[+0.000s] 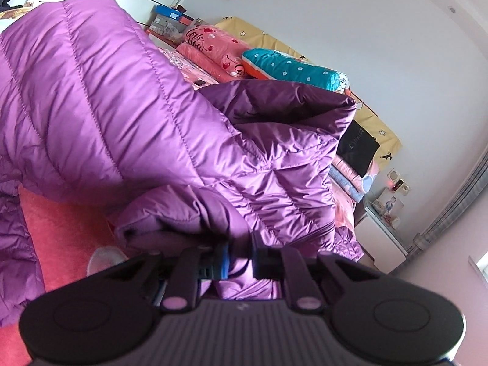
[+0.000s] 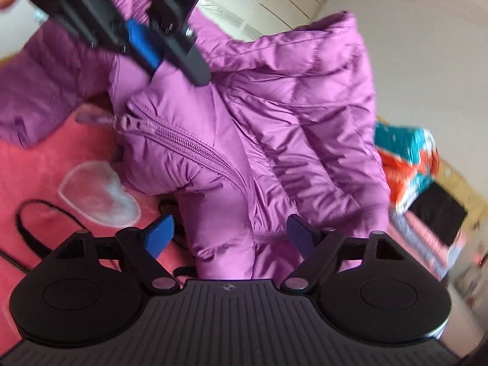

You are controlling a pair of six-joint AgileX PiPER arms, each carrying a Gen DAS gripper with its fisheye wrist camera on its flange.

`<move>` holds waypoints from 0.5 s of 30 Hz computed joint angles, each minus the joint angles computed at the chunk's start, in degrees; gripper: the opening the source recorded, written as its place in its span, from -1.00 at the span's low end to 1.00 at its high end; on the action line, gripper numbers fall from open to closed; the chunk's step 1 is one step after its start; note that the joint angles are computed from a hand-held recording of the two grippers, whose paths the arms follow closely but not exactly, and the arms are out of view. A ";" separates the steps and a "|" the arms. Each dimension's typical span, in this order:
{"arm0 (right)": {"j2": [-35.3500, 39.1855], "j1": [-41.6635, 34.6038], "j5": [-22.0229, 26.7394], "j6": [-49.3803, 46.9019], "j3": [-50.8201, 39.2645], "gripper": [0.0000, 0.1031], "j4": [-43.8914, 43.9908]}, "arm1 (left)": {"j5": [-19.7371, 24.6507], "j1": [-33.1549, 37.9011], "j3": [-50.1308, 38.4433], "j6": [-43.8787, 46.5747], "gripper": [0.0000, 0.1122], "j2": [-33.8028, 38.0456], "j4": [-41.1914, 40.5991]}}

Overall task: Fold large clothes
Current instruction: 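Grasp the jacket collar by the zipper with the right gripper while the left gripper holds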

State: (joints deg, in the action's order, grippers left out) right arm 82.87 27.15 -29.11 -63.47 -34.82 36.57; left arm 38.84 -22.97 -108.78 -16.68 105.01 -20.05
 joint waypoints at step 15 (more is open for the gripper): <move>-5.78 -2.66 16.19 10.28 -6.13 -0.49 2.79 | 1.22 0.63 1.19 5.68 -0.82 -4.37 -2.78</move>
State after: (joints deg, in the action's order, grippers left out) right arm 77.10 24.48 -12.92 -53.19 -40.95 39.36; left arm 40.06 -22.34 -107.59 -11.00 100.64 -22.83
